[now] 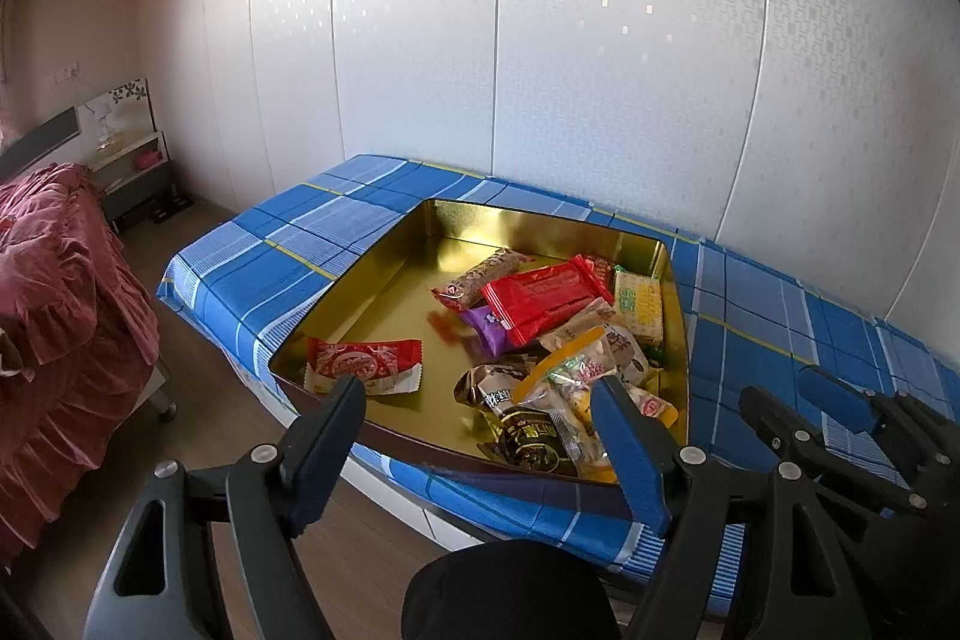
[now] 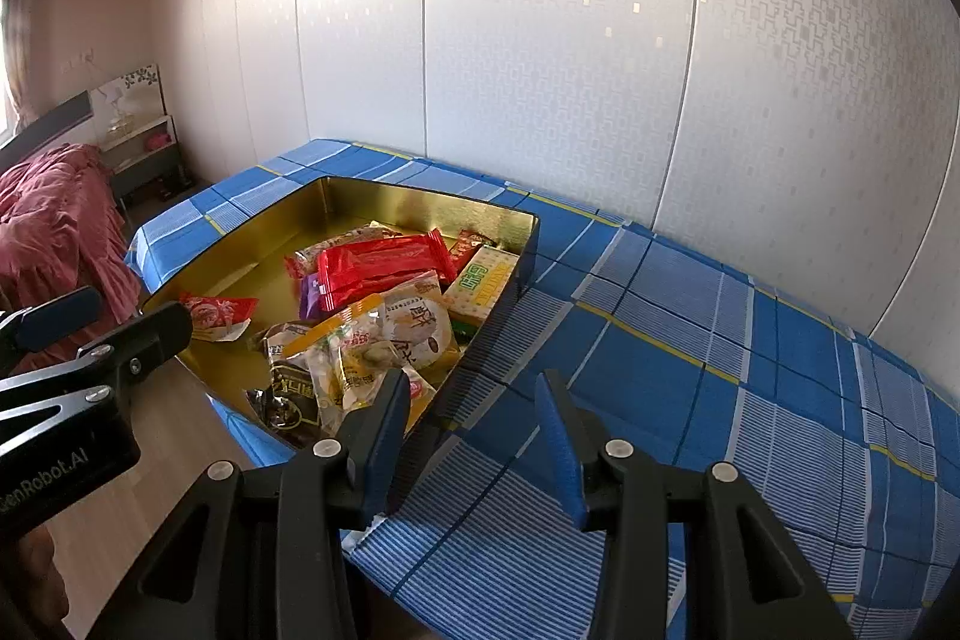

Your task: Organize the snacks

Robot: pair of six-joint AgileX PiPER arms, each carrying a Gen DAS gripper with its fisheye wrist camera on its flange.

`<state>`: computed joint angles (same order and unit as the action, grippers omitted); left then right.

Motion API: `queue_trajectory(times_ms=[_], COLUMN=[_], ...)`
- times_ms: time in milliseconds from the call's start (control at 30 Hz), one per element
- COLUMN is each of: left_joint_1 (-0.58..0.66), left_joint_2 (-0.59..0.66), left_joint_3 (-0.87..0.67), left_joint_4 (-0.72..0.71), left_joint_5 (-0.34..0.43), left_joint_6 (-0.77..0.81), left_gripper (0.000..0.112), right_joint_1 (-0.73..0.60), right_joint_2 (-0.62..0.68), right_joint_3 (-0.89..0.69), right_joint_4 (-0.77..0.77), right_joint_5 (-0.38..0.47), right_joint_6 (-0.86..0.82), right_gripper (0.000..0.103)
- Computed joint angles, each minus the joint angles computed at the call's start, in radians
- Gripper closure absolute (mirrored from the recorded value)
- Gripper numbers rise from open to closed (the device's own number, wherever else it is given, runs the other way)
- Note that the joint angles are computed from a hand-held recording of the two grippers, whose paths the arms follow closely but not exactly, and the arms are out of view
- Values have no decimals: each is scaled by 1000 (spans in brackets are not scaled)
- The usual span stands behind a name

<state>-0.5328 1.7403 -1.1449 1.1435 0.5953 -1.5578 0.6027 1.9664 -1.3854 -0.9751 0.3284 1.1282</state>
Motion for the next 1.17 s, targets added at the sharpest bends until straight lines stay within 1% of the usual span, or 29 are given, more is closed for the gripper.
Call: queue_trajectory(times_ms=[967,1067,1167], left_joint_1=[-3,-11,-10], left_joint_2=[7,12,14], left_joint_3=[-11,-11,-12], left_joint_4=[-20,6,4], left_joint_5=[-1,14,9], left_joint_6=[26,8,15], left_gripper=[34,34,34], right_joint_1=[-8,-16,-40], right_joint_2=[-3,-7,-16], right_joint_3=[4,14,28], right_joint_4=[3,-2,11], right_joint_5=[-8,-19,-38], right_joint_6=[1,13,12], right_gripper=[58,58,58])
